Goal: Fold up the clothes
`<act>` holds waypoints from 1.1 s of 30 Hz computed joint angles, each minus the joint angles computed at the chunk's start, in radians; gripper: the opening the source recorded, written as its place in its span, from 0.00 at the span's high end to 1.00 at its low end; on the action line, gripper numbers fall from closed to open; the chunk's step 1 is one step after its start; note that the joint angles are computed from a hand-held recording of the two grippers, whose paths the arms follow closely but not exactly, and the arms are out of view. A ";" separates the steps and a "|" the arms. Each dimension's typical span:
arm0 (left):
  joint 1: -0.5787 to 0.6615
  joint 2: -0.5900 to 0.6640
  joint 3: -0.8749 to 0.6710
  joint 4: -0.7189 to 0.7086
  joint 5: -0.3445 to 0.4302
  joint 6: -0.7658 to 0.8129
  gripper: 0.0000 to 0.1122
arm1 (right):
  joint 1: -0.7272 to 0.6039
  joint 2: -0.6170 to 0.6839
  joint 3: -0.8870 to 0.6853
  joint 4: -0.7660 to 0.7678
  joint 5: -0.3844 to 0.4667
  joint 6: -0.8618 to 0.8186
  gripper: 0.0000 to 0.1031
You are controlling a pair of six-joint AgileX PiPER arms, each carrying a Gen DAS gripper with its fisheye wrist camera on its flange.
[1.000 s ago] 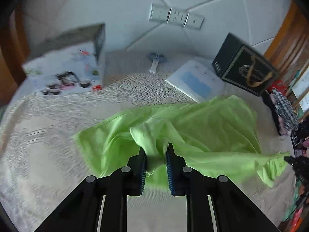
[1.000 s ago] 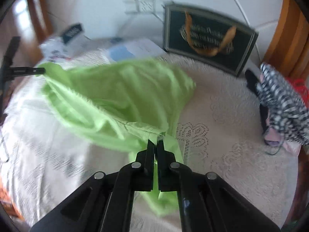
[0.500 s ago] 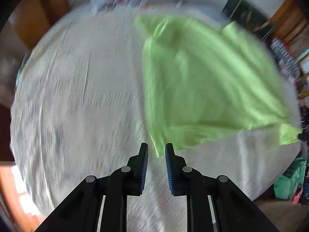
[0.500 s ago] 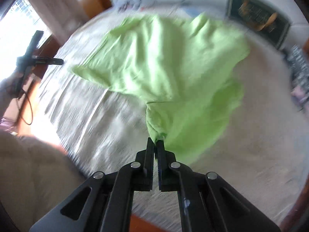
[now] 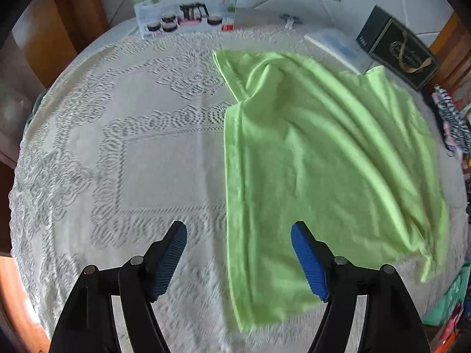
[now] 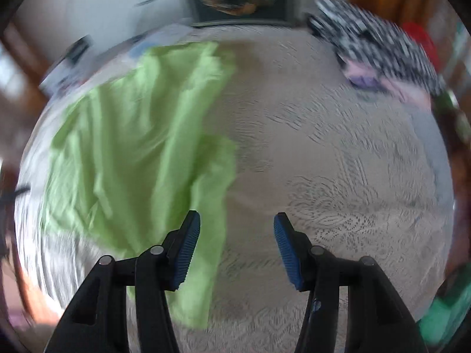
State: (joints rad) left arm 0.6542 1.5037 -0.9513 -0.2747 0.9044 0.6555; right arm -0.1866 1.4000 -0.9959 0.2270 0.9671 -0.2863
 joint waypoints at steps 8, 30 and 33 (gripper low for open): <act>-0.172 0.086 0.069 0.093 -0.156 -0.192 0.34 | 0.064 0.241 -0.115 0.012 -0.099 0.094 0.50; -0.177 0.113 -0.109 0.071 -0.041 -0.180 0.22 | -0.069 0.186 -0.166 -0.170 -0.034 0.149 0.72; -0.185 0.215 -0.327 0.055 0.039 -0.228 0.09 | 0.034 0.260 -0.324 -0.139 0.016 0.162 0.31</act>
State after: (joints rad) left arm 0.4696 1.7189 -1.2779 -0.2192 0.9432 0.4274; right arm -0.1521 1.6603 -1.3198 0.0882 0.9833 -0.1243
